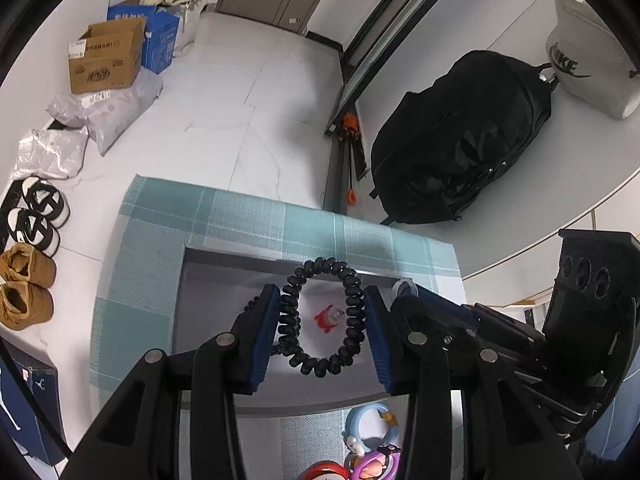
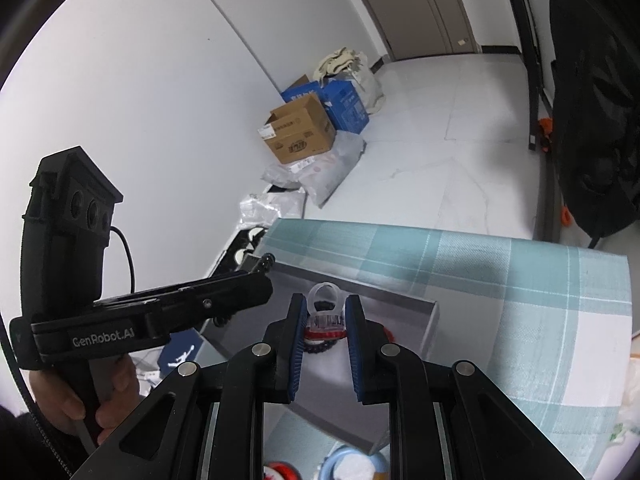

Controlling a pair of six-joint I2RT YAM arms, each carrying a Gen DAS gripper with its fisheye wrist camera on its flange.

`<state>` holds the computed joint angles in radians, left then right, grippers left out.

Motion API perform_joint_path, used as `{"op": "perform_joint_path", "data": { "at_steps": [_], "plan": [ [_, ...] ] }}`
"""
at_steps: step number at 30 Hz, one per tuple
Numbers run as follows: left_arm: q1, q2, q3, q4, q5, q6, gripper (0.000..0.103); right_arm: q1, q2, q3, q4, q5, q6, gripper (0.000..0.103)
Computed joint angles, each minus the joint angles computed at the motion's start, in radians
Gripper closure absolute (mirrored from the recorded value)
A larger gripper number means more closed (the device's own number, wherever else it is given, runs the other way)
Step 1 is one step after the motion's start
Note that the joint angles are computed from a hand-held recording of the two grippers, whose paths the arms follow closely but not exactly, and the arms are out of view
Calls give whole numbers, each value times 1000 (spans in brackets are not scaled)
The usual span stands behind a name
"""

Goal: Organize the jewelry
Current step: 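Lower both held items into the silver box and open both grippers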

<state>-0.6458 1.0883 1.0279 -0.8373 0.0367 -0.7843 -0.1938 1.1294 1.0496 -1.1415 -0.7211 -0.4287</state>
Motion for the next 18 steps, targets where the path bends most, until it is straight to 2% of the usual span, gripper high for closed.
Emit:
{"op": "perform_joint_path", "data": {
  "at_steps": [4,7,9,11,12,13,15,16,17,18],
  "plan": [
    [13,14,2,13,39,8,65,9,26,3,9,18,14,83],
    [71,0,-13,44,161,23,59,8,31,4,7,18,11,82],
    [70,-20,-15,43,140,21,57,2,28,1,6,19,12,80],
    [59,-52,-21,42,98,20,43,-2,28,7,-3,23,10,78],
    [67,-68,-30,51,109,20,37,-8,24,11,-11,22,5,78],
    [81,-88,-47,72,140,18,36,-16,19,11,-14,14,-1,78],
    [94,-101,-60,77,173,19,34,-29,7,11,-24,6,-20,67],
    [94,-101,-62,73,171,18,34,-33,-1,5,-25,4,-23,55],
    [88,-101,-60,59,155,14,34,-41,-11,1,-23,1,-27,49],
    [82,-104,-58,46,142,10,34,-49,-22,-2,-22,2,-28,49]
  ]
}}
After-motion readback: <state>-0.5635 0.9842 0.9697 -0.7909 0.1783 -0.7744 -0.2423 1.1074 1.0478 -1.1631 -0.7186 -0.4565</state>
